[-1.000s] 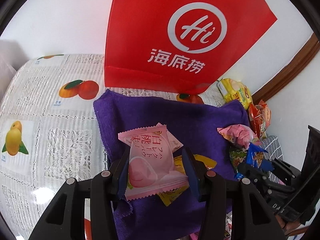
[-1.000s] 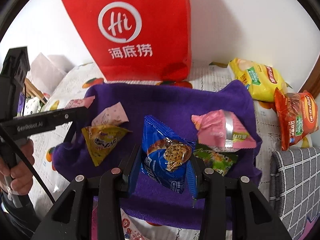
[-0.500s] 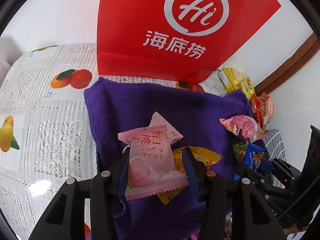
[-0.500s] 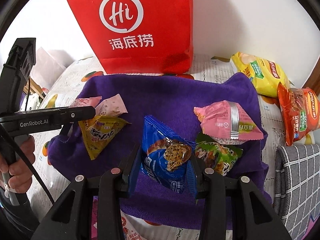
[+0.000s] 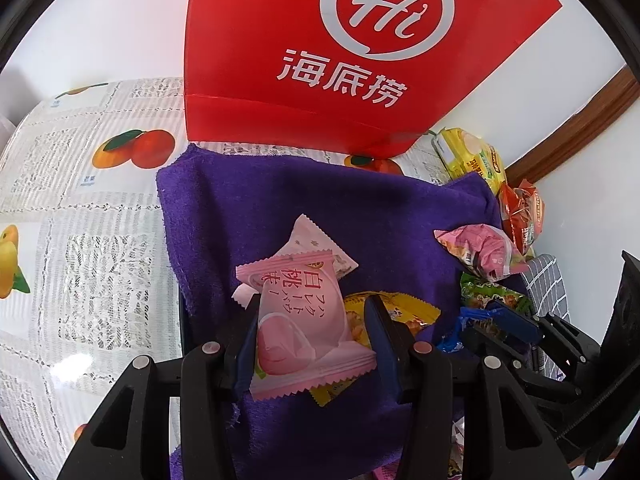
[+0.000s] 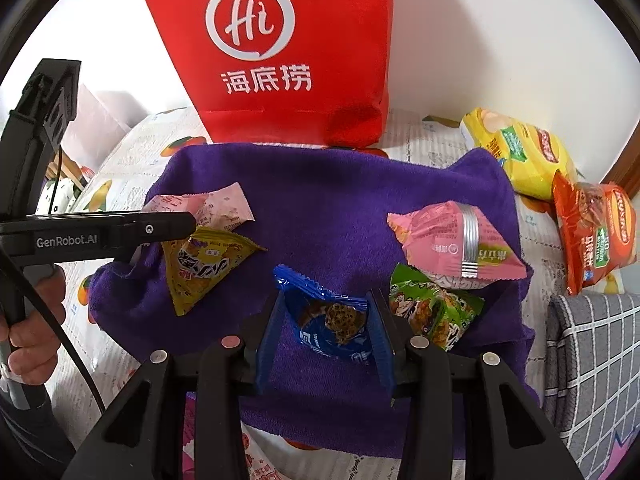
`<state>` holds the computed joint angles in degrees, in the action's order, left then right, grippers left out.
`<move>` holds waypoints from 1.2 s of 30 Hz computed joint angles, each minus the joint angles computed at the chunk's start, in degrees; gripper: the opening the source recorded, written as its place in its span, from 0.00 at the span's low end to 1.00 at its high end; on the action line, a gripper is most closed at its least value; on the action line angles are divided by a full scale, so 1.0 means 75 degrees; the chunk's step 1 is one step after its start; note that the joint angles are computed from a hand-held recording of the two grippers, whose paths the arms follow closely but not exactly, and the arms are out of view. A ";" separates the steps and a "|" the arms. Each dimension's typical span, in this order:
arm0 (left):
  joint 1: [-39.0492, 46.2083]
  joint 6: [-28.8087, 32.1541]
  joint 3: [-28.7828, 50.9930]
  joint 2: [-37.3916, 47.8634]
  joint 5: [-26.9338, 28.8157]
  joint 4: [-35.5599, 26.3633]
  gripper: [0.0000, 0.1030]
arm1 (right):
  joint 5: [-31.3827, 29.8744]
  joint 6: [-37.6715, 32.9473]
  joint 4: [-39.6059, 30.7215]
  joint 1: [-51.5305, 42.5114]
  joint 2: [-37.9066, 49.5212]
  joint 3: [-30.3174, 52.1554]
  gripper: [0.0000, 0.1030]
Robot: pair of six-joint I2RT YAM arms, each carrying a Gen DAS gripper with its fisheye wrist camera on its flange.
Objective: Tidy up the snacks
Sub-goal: 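Lower the blue packet onto the towel and open the right tool while the left tool releases the peach packet, then move the right tool toward the white candy stick packet on the bed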
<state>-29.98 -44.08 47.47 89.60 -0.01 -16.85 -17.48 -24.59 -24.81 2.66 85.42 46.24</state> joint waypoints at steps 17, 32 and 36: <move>-0.0569 0.0068 0.0557 -0.0076 -0.0060 -0.0613 0.61 | -0.0254 0.0006 -0.1288 -0.0909 -0.2287 -0.0676 0.56; -0.1271 0.0241 0.0861 -0.1223 -0.0738 -0.1441 0.64 | -0.0016 0.0553 -0.2147 -0.1344 -0.3650 -0.2020 0.57; -0.1356 0.0188 0.0834 -0.1476 -0.0777 -0.1538 0.65 | -0.0073 0.0748 -0.2149 -0.1415 -0.3772 -0.2295 0.57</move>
<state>-40.15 -42.67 53.73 78.53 -5.84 -28.38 -18.03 -18.98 -40.92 -7.96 57.13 29.03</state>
